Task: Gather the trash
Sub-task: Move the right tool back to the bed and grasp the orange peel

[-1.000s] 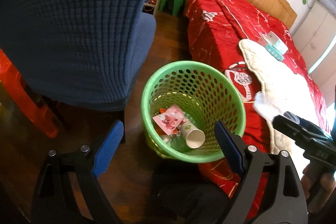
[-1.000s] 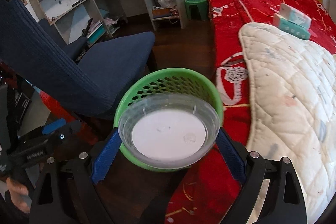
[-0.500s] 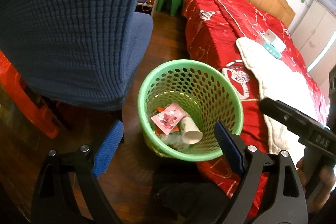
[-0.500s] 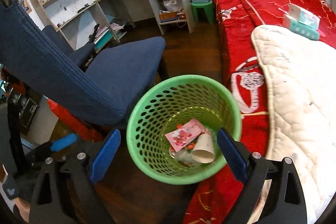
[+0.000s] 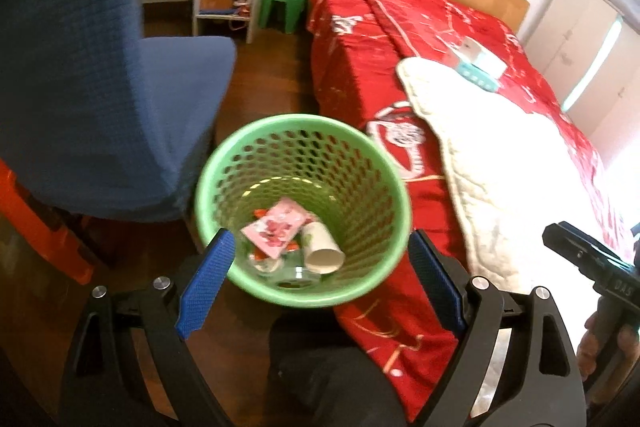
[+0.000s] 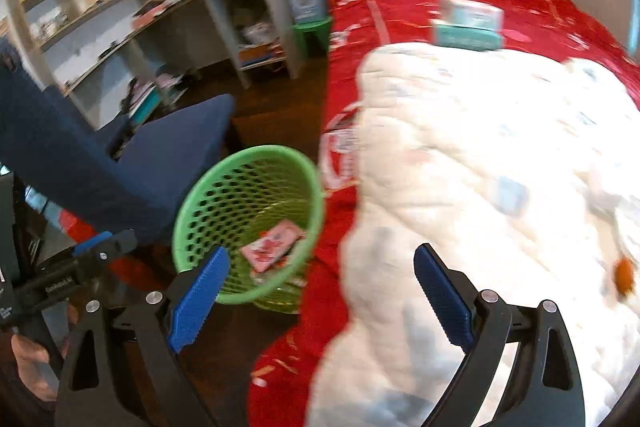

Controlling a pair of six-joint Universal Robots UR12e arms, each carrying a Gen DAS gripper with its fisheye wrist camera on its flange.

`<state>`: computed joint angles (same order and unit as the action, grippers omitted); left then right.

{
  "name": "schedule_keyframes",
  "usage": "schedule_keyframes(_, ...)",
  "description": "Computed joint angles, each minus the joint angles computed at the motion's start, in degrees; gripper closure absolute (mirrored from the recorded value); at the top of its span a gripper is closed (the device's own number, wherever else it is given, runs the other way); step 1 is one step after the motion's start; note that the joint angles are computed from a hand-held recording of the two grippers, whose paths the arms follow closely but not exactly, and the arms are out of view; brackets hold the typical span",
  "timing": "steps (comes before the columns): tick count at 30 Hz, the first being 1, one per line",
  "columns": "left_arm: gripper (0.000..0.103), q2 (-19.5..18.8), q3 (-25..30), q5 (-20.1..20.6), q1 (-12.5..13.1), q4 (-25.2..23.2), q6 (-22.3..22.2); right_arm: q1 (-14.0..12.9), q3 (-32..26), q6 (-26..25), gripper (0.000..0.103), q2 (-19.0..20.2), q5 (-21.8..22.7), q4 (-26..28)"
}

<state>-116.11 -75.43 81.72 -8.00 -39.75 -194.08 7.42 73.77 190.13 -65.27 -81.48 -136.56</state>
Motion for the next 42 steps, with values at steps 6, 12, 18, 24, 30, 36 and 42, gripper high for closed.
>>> schedule_keyframes(6,0.016,-1.32,2.41,-2.19,-1.65,-1.39,1.93,-2.79,5.82,2.34,0.013,-4.23,-5.74,-1.68)
schedule_keyframes(12,0.016,-2.86,5.15,-4.43,-3.22,-2.7,3.28,-6.41,11.05,6.72,0.013,-7.94,-9.56,-2.39)
schedule_keyframes(18,0.016,-4.36,7.96,-5.58,-4.87,-4.27,5.69,-9.73,14.28,9.47,0.02,-9.86,-10.87,-2.02)
schedule_keyframes(24,0.016,-5.65,10.51,-6.12,-6.2,-5.55,7.39,-11.53,15.08,9.81,0.029,-9.67,-10.36,-1.71)
schedule_keyframes(30,0.016,-6.99,13.02,-6.73,-7.04,-6.89,8.73,-12.59,14.45,10.34,0.033,-8.49,-9.65,-1.13)
schedule_keyframes(36,0.016,-8.82,16.15,-7.7,-7.98,-8.45,10.2,-13.37,13.44,9.87,0.035,-7.2,-9.44,-0.43)
schedule_keyframes(42,0.016,-10.96,19.89,-8.24,-9.3,-10.58,12.78,-13.72,12.75,8.43,0.04,-6.3,-9.96,0.72)
